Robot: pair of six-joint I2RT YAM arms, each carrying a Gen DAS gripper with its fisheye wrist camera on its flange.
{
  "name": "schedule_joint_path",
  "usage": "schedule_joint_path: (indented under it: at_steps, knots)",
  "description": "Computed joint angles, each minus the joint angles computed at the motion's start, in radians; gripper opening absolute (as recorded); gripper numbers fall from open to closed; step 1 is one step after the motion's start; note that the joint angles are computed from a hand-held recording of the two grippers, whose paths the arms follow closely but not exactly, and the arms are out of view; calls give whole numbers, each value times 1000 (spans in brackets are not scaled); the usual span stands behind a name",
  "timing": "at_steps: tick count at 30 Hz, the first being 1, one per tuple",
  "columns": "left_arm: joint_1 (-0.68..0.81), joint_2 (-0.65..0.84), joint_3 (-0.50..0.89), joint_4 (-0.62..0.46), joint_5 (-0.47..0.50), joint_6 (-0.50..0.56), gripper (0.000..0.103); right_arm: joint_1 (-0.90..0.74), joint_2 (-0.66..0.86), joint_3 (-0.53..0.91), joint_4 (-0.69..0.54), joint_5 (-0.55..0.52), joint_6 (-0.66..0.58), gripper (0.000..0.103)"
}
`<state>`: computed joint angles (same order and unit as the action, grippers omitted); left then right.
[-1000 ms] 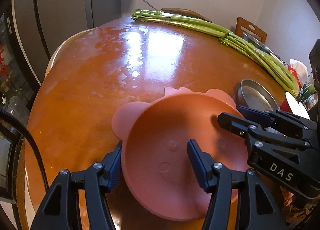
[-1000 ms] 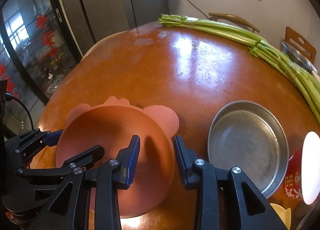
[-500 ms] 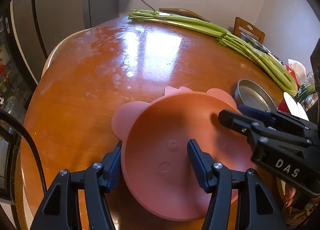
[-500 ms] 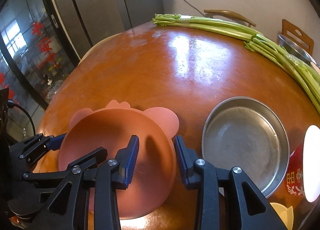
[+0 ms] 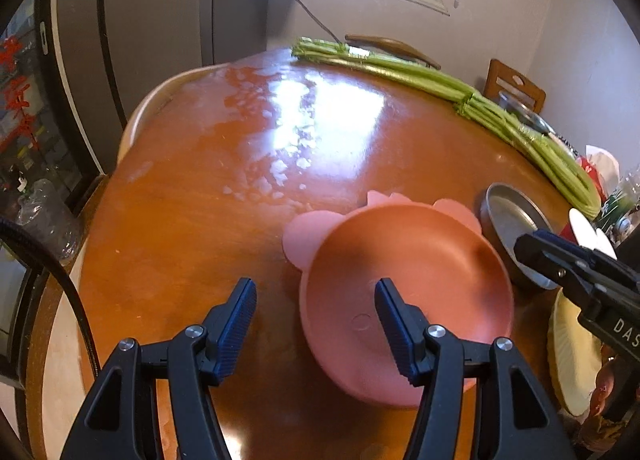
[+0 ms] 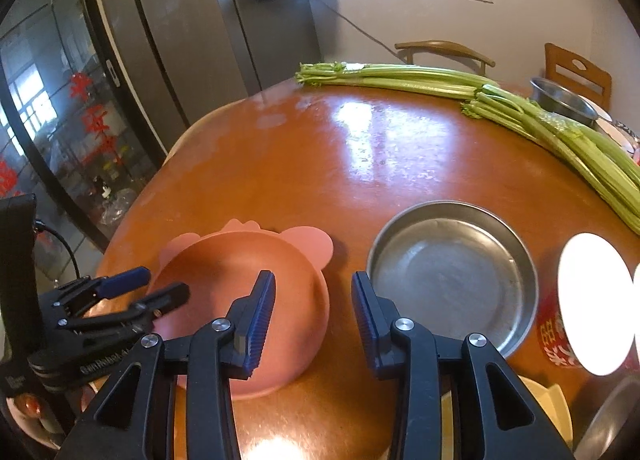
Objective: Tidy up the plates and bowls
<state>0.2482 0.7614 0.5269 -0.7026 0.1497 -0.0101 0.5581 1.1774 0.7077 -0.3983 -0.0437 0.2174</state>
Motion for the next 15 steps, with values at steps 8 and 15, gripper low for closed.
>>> schedule_joint_path:
  at_steps: [8,15]
  knots:
    - [-146,-122,47,-107,-39,-72,61,-9,-184,-30,-97,4,15,41]
    - [-473,-143,76,-129,-197,-249,61,-41,-434,-66,-254,23,57,41]
